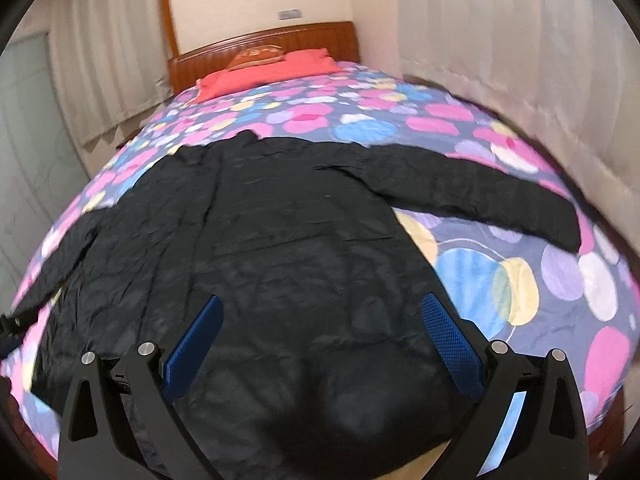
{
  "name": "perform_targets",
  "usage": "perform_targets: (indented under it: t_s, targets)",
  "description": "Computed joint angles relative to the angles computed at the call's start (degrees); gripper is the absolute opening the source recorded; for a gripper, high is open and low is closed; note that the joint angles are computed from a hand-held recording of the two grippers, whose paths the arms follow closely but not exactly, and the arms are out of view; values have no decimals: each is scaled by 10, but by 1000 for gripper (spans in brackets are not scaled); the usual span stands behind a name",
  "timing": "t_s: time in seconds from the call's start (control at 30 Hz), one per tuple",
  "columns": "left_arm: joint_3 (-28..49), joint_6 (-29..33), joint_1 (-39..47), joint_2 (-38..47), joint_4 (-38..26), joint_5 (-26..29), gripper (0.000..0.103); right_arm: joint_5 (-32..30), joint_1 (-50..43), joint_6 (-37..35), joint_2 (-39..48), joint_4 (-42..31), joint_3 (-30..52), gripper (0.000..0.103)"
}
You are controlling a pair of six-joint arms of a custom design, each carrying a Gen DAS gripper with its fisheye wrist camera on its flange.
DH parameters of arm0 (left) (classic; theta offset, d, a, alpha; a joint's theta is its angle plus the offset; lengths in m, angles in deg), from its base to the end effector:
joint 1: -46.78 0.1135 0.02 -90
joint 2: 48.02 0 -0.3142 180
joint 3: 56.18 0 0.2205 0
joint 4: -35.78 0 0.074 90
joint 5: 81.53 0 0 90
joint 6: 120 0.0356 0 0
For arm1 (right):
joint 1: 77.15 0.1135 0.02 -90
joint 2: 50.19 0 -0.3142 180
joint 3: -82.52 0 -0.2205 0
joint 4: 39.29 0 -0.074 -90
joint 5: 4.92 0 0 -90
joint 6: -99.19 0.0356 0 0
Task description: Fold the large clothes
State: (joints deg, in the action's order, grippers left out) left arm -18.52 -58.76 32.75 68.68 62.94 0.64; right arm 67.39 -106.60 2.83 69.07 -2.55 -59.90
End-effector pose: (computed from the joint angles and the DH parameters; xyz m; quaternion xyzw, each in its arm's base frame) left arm 0.2637 -0.0609 0.0918 -0.1430 0.9323 -0.0588 0.3269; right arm 0.2508 -0.1292 0.0932 0.1249 0.9060 0.0187 0.4039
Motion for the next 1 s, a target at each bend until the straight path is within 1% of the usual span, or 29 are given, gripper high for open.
perform_targets:
  t_s: [0.1,0.13,0.17,0.2,0.23,0.27,0.3,0.33,0.37,0.4,0.43,0.47,0.5,0.57,0.6,0.63,0.67,0.7,0.73,0.77,0.83,0.93,1.0]
  targets:
    - [23,8,60,24,-7,45,101,-29,-44,5,28,-48,62,97]
    - [22,3,90,35,2,71,101,-35,-58,4,38,-65,83,87]
    - [31,0,110,44,0,88,101,-35,-67,6,47,-87,107,60]
    - [43,-8,132,56,-3,109,101,-29,-75,9,58,-121,140,51]
    - [45,-12,154,66,4,133,101,-34,-87,15,69,-150,166,50]
    - [42,-17,183,77,23,166,101,-55,-106,25,83,-178,195,50]
    - [37,-22,204,86,45,185,101,-67,-120,33,94,-188,213,50]
    - [30,-26,219,92,65,187,101,-69,-133,41,105,-193,230,52]
    - [31,-27,224,92,68,179,101,-66,-140,47,113,-198,243,56]
    - [32,-23,226,92,68,159,93,-67,-150,53,122,-203,260,59]
    - [36,-15,228,91,63,140,78,-69,-162,63,132,-203,273,66]
    - [44,-5,226,89,47,114,71,-71,-168,73,140,-203,284,69]
    - [51,1,225,88,36,99,66,-76,-179,84,149,-209,300,69]
    - [63,6,228,91,14,84,66,-91,-198,103,167,-228,334,70]
    - [65,4,233,93,10,83,68,-99,-205,116,181,-242,361,70]
    - [71,3,239,99,8,85,82,-108,-216,132,191,-253,383,70]
    - [73,-4,247,103,6,91,90,-117,-223,143,202,-262,403,70]
    - [72,-10,255,107,13,103,94,-128,-231,164,216,-272,429,70]
    - [64,-18,269,109,27,127,94,-138,-238,180,227,-280,448,70]
    - [67,-24,274,117,28,138,94,-142,-242,191,236,-287,463,70]
    - [71,-33,288,119,15,156,94,-153,-251,220,261,-306,506,70]
    - [61,-39,309,118,23,166,94,-160,-257,255,288,-312,542,70]
    - [57,-39,314,114,31,155,94,-170,-261,285,306,-296,561,70]
